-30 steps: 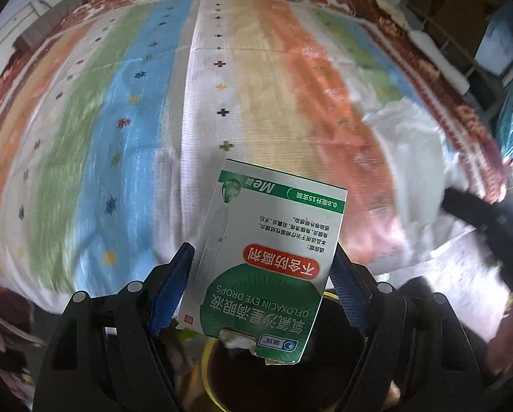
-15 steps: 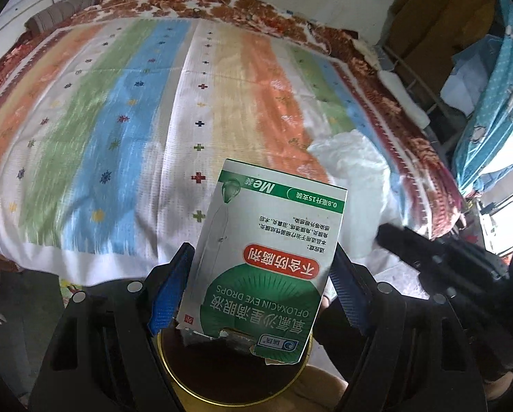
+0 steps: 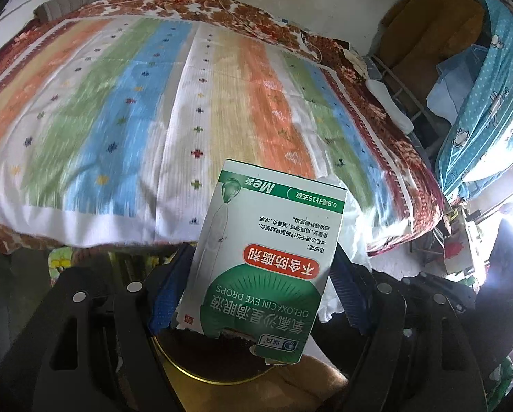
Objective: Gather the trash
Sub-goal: 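Lift the box and tissue off the bed and carry them over the bin, then open both grippers over the bin to drop the box and tissue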
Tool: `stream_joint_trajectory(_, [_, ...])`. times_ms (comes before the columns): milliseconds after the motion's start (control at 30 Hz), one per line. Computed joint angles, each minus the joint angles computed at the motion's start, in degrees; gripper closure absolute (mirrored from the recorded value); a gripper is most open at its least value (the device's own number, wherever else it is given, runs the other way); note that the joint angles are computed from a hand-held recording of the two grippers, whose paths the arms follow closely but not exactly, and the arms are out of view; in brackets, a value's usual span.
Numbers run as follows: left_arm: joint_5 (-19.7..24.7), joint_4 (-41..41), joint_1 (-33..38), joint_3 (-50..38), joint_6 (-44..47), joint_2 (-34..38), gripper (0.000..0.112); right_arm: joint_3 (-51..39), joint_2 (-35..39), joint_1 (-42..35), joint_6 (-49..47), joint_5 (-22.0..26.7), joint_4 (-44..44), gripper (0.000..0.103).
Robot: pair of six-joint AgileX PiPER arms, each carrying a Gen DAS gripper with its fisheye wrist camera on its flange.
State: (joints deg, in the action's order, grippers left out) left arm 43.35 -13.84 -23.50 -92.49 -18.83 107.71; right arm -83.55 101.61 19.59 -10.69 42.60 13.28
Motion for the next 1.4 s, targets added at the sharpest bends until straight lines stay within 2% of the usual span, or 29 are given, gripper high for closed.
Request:
stream_joint_trajectory(333, [-3.54, 4.44, -4.24, 9.01, -5.42, -2.56, 0.036, 7.19, 0.11, 2.29, 4.39, -0.70, -2.57, 0.102])
stream_joint_trajectory(533, [-2.15, 4.81, -4.04, 8.14, -7.77, 0.00, 0.035, 7.46, 2.41, 3.51, 7.22, 0.11, -4.91, 0.102])
stream_joint_trajectory(800, [-1.77, 3.67, -3.16, 7.87, -9.51, 1.52, 0.035, 4.75, 5.31, 1.89, 6.28, 2.13, -1.52, 0.101])
stream_joint_trajectory(867, [-2.64, 2.63, -2.57, 8.02, -10.38, 1.88, 0.034, 3.42, 6.53, 1.57, 7.13, 2.69, -1.47, 0.098])
stream_joint_trajectory(900, [-3.24, 1.24, -2.14, 8.23, -10.12, 2.10, 0.033, 2.79, 7.16, 1.45, 7.63, 2.98, -1.46, 0.090])
stream_joint_trajectory(933, [-3.60, -0.05, -1.69, 8.15, -10.08, 2.66, 0.029, 2.19, 7.71, 1.15, 8.06, 3.28, -1.16, 0.075])
stream_joint_trajectory(1000, [-3.51, 0.87, -1.70, 7.43, -11.86, 3.67, 0.022, 1.45, 8.35, 0.57, 8.50, 3.60, -0.28, 0.066])
stream_joint_trajectory(1400, [-2.54, 4.63, -2.23, 6.96, -13.38, 2.98, 0.020, 4.15, 5.25, -0.25, 9.63, 1.75, -0.75, 0.059])
